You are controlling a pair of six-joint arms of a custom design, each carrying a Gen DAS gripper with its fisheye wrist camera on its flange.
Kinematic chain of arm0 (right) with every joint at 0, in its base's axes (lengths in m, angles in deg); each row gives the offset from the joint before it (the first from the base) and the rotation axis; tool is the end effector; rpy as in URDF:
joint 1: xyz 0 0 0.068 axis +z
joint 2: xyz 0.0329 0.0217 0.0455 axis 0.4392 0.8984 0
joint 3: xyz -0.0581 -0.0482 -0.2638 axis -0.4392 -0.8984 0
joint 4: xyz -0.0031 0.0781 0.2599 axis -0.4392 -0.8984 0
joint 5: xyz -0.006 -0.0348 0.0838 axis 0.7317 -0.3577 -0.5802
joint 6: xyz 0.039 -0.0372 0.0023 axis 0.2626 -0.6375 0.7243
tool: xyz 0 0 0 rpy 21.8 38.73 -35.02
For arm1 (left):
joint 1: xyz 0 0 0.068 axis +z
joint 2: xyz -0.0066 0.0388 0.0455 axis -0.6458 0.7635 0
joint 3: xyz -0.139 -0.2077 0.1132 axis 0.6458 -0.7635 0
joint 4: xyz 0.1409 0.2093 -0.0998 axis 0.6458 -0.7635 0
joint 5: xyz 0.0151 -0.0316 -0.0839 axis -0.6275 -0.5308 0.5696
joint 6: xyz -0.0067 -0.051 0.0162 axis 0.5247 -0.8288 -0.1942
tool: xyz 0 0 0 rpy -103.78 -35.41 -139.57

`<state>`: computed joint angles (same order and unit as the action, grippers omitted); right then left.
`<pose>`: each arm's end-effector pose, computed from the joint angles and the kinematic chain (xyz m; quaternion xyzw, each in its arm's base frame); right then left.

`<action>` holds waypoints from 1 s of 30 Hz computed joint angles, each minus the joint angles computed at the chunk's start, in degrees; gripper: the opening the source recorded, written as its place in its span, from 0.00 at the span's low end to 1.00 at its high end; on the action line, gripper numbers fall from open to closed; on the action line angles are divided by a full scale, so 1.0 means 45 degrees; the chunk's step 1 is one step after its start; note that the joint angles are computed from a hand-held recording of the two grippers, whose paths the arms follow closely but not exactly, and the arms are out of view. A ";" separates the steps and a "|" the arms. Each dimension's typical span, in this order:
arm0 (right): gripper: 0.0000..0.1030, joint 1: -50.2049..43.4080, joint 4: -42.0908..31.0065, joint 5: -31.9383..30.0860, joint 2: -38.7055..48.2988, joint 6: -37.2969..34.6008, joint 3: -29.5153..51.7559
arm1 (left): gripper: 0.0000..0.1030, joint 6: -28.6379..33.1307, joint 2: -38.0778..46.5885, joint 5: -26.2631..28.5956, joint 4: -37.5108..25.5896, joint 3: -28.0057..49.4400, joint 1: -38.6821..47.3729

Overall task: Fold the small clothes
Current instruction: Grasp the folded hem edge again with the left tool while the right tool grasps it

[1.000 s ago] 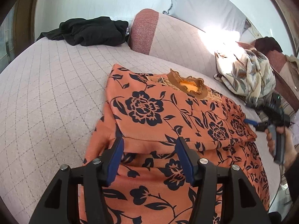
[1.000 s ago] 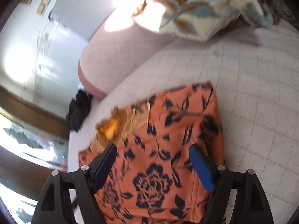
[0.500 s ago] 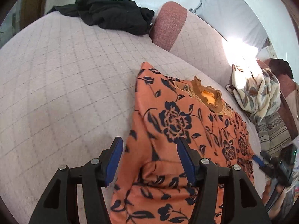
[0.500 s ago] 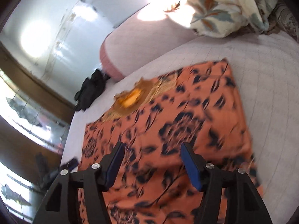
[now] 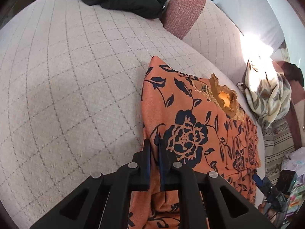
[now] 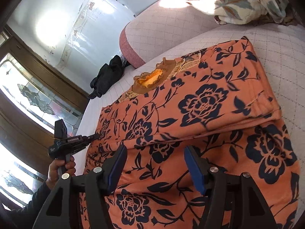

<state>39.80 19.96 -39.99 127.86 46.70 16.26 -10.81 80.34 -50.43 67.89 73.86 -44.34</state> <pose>0.1660 0.0488 0.1732 0.1450 0.8793 0.2854 0.3527 0.3668 -0.0420 0.1481 -0.0096 0.9496 -0.2467 0.1932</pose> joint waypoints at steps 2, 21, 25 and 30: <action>0.64 -0.0489 0.0119 -0.0460 -0.0083 0.0080 -0.0065 | 0.11 0.0168 -0.0023 -0.0095 -0.0221 0.0187 -0.0049; 0.65 -0.3041 0.0140 -0.2004 -0.0108 -0.0475 -0.0462 | 0.19 -0.0841 0.0670 -0.2244 0.0048 0.1830 0.0032; 0.72 -0.4503 -0.0803 -0.2591 -0.1266 -0.0707 -0.0898 | 0.31 -0.0413 -0.2107 -0.1463 -0.0522 -0.0359 0.1093; 0.72 -0.6788 -0.4477 -0.4144 -0.3992 -0.1661 -0.1107 | 0.68 0.1245 -0.7591 -0.0545 -0.2402 -0.3987 0.2328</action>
